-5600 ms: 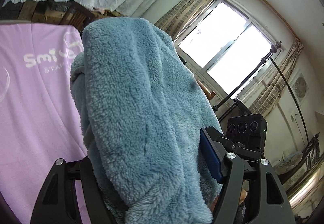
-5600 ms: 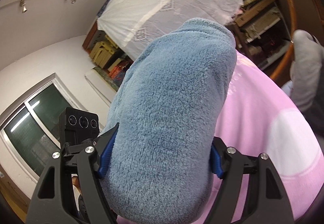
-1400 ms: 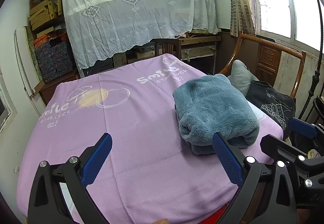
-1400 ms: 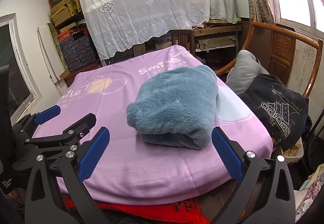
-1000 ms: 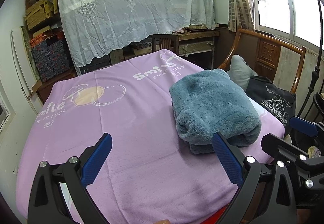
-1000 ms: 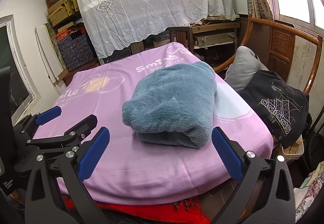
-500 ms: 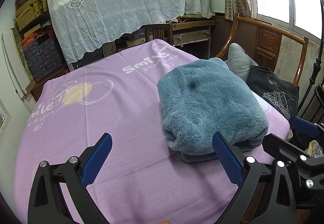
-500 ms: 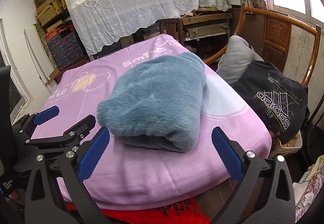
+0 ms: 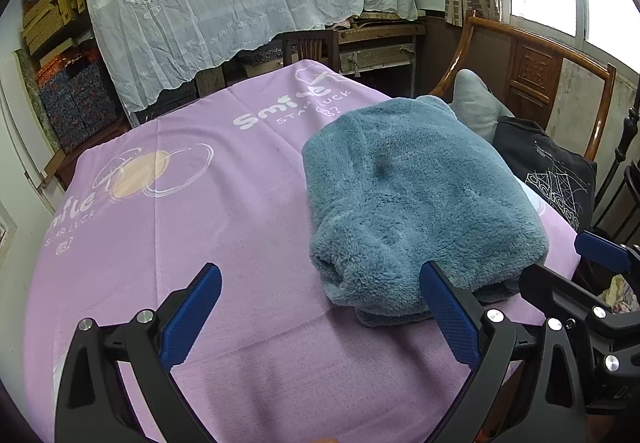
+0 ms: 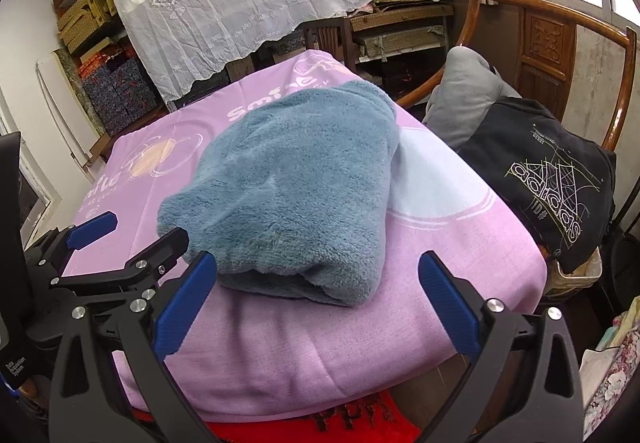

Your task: Fold large clothes

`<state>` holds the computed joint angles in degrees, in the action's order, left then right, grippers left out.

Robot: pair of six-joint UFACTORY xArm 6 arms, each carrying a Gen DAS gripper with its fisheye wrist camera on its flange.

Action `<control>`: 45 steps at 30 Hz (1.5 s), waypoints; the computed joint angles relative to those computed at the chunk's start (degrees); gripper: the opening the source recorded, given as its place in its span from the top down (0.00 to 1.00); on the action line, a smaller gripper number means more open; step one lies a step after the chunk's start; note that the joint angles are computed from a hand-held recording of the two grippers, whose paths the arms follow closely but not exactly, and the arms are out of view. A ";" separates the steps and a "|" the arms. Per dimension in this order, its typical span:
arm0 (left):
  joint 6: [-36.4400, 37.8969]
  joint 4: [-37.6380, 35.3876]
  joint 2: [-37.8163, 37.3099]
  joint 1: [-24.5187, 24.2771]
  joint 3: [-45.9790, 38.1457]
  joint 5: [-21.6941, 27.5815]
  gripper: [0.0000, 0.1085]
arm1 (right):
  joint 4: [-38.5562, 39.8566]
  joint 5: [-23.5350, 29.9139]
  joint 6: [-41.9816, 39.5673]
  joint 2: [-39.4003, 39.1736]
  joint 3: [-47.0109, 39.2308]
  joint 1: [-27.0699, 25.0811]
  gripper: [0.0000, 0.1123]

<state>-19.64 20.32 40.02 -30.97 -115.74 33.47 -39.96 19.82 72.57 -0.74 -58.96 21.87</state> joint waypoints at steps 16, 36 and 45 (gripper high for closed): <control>-0.06 0.06 -0.19 0.03 0.27 0.02 0.08 | 0.09 -0.26 -0.28 0.57 -0.22 -0.27 0.12; 0.16 -0.53 -0.17 0.46 0.99 -1.12 0.08 | 0.33 -0.60 -0.08 0.60 0.07 -0.21 0.12; -0.61 1.15 -0.27 0.21 1.16 -1.20 0.08 | -0.32 -0.66 0.45 0.72 0.13 -0.27 0.12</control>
